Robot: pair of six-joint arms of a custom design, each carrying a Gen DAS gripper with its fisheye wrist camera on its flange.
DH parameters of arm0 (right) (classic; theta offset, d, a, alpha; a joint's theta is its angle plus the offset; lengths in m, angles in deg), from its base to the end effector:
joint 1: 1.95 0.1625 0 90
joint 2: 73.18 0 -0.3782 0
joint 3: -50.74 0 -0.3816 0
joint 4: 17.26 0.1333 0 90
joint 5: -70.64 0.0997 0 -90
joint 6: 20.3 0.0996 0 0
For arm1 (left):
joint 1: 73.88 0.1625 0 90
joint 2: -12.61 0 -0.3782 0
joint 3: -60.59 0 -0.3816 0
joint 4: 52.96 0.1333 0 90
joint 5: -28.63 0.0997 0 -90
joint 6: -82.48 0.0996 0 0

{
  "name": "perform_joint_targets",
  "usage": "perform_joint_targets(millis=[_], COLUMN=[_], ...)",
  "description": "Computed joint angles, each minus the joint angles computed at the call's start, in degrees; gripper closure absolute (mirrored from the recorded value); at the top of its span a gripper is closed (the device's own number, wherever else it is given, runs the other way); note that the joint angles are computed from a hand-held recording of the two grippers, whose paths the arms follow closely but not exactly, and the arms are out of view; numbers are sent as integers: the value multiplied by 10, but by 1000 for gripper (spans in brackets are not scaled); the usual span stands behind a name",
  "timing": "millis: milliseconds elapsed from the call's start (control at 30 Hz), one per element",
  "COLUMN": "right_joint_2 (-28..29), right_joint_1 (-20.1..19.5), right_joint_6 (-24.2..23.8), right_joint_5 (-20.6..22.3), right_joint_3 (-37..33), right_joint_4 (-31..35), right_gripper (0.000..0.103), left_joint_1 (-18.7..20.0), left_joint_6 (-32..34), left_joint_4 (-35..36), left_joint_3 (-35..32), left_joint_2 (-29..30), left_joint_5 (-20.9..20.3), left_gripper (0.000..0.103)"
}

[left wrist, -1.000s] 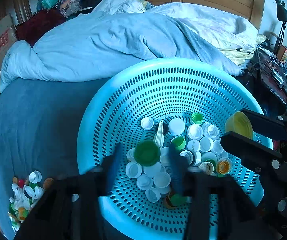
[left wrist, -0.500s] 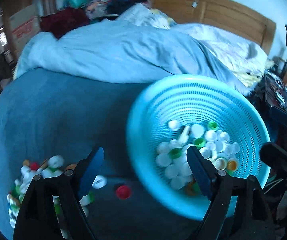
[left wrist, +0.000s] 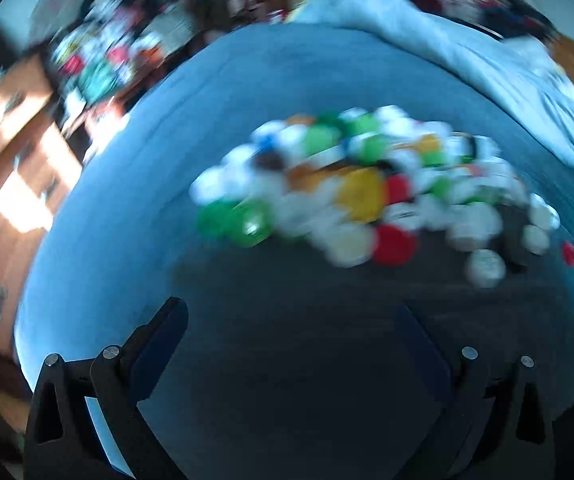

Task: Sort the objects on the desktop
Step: 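Move both open tools back over the cap pile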

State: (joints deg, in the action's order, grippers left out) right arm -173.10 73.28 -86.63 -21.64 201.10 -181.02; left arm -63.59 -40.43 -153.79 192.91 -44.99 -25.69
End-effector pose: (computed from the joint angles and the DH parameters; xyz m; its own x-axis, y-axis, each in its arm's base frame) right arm 0.0463 -0.3316 0.1889 -0.6007 -0.7049 0.3772 -0.7872 0.6037 -0.1255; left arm -0.2358 -0.2373 -0.0114 -0.5647 -0.5511 -0.6144 0.0755 0.7068 -0.7034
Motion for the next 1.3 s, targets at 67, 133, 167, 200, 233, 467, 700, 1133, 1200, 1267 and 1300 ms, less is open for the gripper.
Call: perform_joint_targets(millis=[67,133,167,200,233,467,700,1133,1200,1267,1300], right_joint_2=[50,85,99,115,129,208,221,242,242,243,243], right_joint_1=[2,1,1,1,-1,-15,-23,-12,-11,-11,-11], right_joint_6=[3,3,4,5,4,0,-20,-3,-3,-3,-3], right_joint_5=[-15,-23,-27,-33,-37,-64,-55,-70,-70,-70,-71], right_joint_3=[1,2,0,-3,-2,-5,8,6,6,5,5], right_joint_4=[-53,-94,-106,-120,-136,-216,-262,-285,-285,-285,-284], right_gripper=[0,0,0,0,0,0,0,0,0,0,0], left_joint_1=[-15,-23,-29,-28,-24,-14,-35,-19,-20,-20,-20], left_joint_6=[-31,-44,-49,-50,-48,-59,-88,-69,-67,-65,-64], left_joint_4=[-6,-27,-33,-46,-55,-47,-22,-27,-31,-36,-38], left_joint_3=[24,46,55,63,65,50,43,43,46,49,50], left_joint_2=[-6,-12,-17,-16,-15,17,46,33,33,30,28], left_joint_5=[-7,-7,-10,-11,-9,-1,7,10,11,12,12], left_gripper=[3,3,3,2,2,1,1,1,1,1,1])
